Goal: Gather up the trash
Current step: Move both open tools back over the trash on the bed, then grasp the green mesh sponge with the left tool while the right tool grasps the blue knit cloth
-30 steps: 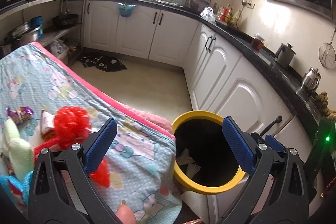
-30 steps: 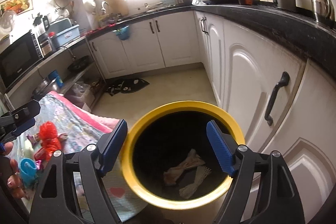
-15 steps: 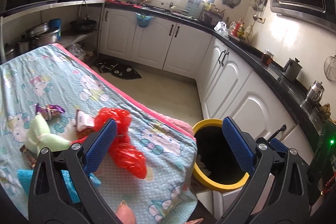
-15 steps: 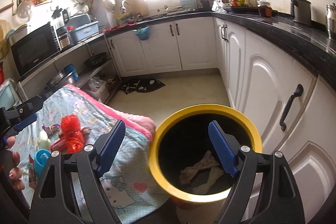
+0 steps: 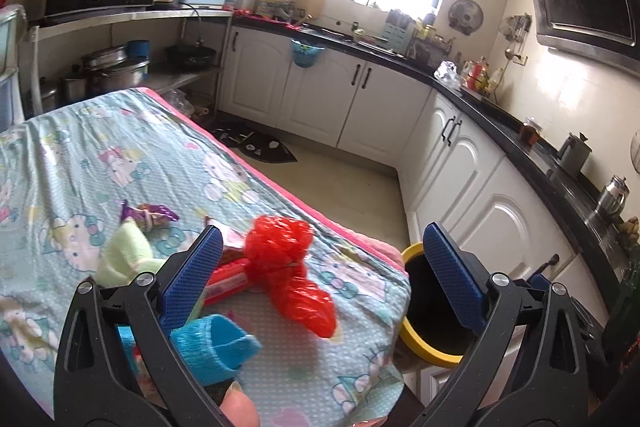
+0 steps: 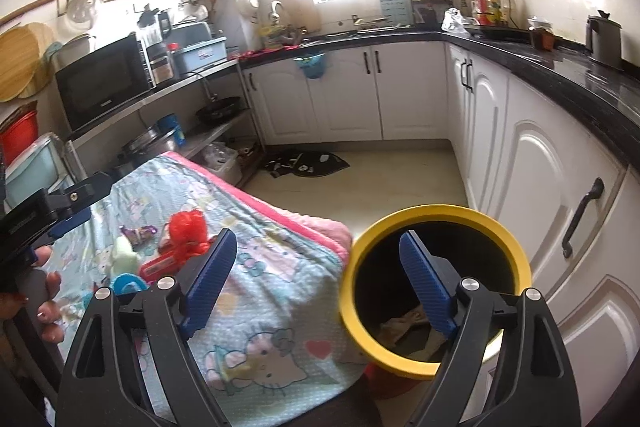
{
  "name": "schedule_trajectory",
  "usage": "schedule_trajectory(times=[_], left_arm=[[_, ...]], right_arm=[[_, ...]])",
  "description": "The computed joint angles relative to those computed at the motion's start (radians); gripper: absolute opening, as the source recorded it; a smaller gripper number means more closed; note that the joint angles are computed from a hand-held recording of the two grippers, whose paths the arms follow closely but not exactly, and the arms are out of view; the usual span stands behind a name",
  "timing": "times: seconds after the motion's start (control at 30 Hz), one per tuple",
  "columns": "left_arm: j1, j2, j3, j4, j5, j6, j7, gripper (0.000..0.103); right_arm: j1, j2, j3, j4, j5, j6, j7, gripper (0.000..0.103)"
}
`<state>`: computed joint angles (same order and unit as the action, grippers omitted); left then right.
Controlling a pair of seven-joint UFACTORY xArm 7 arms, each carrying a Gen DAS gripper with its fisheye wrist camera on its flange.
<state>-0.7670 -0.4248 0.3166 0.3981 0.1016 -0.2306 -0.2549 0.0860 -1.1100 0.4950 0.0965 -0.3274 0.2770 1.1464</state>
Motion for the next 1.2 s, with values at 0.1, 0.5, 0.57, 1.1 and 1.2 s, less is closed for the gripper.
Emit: schedule_trajectory(times=[0.1,0.5,0.57,1.1,1.2], left_arm=[[0.019,-0.017,0.007,-0.008,0.000,0.007,0.009,0.092],[0.094,-0.053,0.070,-0.011,-0.066,0.056,0.107,0.092],[0.105,-0.053,0.081,-0.011,-0.085,0.058,0.126,0.092],[-0.063,-0.011,0.408,0.050,-0.285,0.162,0.323,0.092],[-0.129,-0.004,0.492,0.063,-0.335,0.182,0.370,0.092]], right_arm=[[0.005,0.029,0.015,0.019,0.001,-0.016,0.006,0.082],[0.001,0.230,0.109,0.125,0.000,-0.153,0.013,0.082],[-0.007,0.282,0.129,0.150,0.004,-0.184,0.012,0.082],[-0.174,0.598,0.320,0.321,0.019,-0.331,-0.061,0.082],[-0.222,0.643,0.360,0.339,0.026,-0.352,-0.074,0.082]])
